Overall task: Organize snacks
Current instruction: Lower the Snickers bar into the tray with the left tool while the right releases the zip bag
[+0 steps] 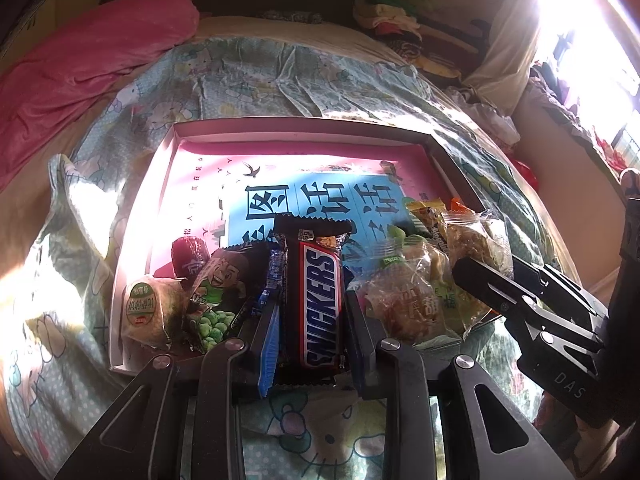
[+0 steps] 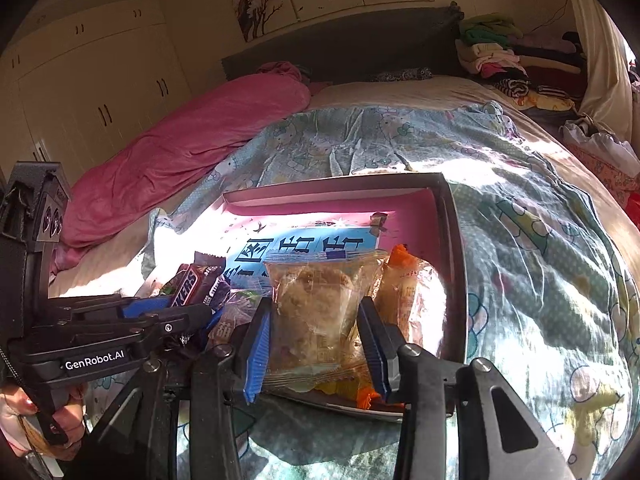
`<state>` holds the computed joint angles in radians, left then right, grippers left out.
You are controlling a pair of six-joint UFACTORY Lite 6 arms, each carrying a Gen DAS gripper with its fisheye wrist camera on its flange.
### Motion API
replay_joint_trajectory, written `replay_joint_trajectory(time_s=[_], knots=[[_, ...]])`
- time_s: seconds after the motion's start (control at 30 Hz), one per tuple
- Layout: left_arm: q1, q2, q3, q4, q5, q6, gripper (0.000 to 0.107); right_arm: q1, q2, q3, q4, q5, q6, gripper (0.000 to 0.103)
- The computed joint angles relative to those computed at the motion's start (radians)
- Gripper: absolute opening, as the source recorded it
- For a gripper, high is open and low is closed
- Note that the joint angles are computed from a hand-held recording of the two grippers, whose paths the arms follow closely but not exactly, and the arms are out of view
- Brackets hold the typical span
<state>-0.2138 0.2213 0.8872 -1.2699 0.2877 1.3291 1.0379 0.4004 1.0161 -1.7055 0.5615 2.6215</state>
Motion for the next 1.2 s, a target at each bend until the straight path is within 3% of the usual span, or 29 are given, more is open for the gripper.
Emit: replay_joint_trajectory(time_s=[0.33, 0.83, 1.2], knots=[[-0.004, 0.004, 0.003, 0.009, -0.008, -0.012, 0.03, 0.005, 0.034, 0.033, 0.039, 0.013, -0.047, 0.043], [-0.006, 0.007, 0.008, 0.037, -0.01, -0.042, 0.03, 0.012, -0.055, -0.043, -0.025, 0.029, 0.059, 0.059], [-0.004, 0.014, 0.018, 0.058, 0.003, -0.075, 0.03, 0.086, -0.077, -0.01, 0.221, 0.071, -0.234, 0.06]])
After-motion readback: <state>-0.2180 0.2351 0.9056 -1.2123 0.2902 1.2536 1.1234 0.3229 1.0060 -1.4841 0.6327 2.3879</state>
